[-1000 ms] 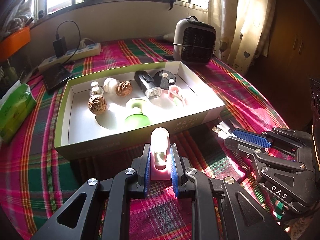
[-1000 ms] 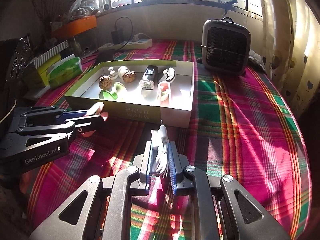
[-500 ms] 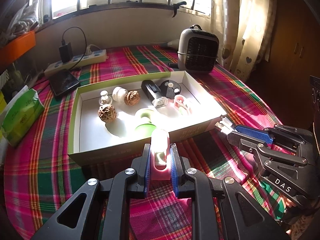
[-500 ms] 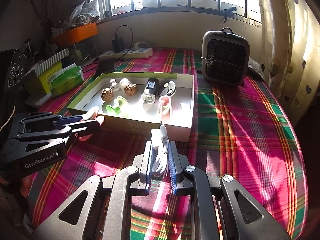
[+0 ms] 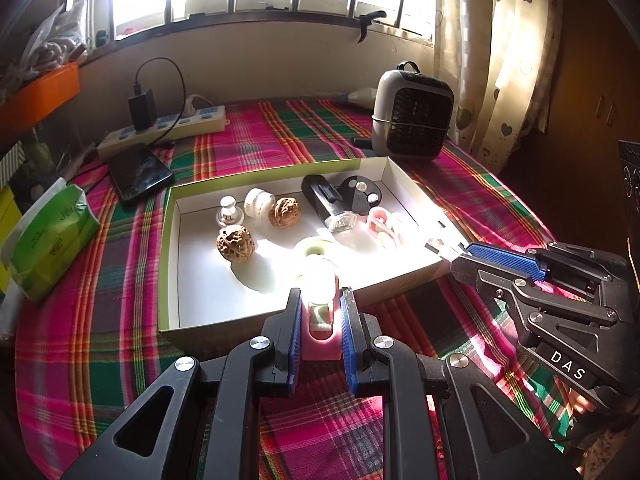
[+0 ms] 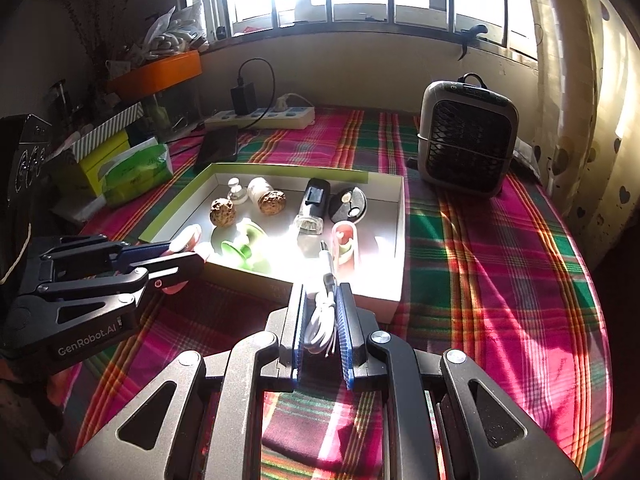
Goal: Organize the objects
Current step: 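Carry the pink-and-white clip and white cable over the white box with both tools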
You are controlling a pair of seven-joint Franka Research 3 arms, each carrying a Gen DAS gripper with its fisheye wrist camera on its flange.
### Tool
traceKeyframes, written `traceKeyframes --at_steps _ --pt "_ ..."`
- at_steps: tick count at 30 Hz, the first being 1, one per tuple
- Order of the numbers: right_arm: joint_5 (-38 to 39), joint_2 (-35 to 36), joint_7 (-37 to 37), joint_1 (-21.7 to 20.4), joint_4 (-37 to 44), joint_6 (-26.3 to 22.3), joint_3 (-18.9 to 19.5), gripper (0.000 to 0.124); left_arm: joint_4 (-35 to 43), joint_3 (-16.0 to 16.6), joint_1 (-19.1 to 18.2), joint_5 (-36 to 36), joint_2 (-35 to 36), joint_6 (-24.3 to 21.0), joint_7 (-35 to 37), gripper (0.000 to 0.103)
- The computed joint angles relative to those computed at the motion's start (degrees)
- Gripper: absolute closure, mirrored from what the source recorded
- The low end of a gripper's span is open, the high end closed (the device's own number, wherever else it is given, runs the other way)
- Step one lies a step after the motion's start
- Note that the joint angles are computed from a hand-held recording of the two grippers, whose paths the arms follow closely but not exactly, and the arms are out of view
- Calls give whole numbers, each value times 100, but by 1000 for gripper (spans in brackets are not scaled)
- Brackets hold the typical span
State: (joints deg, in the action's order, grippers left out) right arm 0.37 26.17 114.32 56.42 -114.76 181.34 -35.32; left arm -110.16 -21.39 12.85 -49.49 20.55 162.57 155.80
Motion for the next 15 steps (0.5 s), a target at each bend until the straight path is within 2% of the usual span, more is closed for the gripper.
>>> traceKeyframes --at_steps 10,15 --pt "-124 177 -37 -555 493 -210 506 108 331 29 24 435 282 62 -488 87" --pt "-233 262 -40 -1009 765 -355 929 108 548 11 69 821 482 85 -914 87"
